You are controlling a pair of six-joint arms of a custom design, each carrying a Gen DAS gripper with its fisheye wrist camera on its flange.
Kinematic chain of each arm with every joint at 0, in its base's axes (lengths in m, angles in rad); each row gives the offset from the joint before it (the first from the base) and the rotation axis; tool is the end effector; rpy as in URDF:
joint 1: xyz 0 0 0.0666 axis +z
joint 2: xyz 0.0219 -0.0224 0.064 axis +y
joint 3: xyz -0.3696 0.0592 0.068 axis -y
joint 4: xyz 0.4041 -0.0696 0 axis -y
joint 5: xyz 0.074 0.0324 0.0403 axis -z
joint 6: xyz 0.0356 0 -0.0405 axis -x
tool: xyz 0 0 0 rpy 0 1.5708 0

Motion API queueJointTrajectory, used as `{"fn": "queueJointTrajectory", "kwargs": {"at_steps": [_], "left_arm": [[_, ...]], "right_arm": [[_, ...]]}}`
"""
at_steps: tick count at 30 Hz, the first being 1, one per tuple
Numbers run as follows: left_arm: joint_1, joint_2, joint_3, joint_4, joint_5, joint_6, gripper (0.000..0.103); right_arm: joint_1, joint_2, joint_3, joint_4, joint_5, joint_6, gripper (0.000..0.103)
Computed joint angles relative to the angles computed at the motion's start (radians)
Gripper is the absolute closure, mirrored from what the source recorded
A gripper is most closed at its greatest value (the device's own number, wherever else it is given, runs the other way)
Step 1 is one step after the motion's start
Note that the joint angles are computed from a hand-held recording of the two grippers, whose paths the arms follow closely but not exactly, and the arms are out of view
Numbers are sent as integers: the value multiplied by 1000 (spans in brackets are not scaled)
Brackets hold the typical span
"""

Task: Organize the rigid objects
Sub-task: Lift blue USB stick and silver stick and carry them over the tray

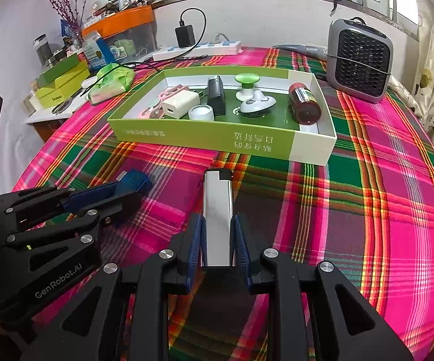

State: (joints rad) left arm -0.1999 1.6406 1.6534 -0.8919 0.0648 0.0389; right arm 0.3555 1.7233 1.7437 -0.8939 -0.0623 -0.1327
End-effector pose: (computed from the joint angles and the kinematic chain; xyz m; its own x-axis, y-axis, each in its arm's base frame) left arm 0.5770 -0.1197 0.4152 -0.7635 0.1151 -0.6354 0.2091 0.9750 -0.0746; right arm 0.5801 0.2173 0.4097 -0.7633 -0.1425 -0.6302 -0.2864 0.9489 0.1323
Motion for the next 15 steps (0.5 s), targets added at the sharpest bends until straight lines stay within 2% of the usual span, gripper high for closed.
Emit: {"fn": "queueJointTrajectory", "kwargs": {"at_steps": [15], "left_arm": [[0, -19, -3, 19, 5, 2, 82]], "right_arm": [[-1, -22, -13, 25, 5, -15, 79]]}}
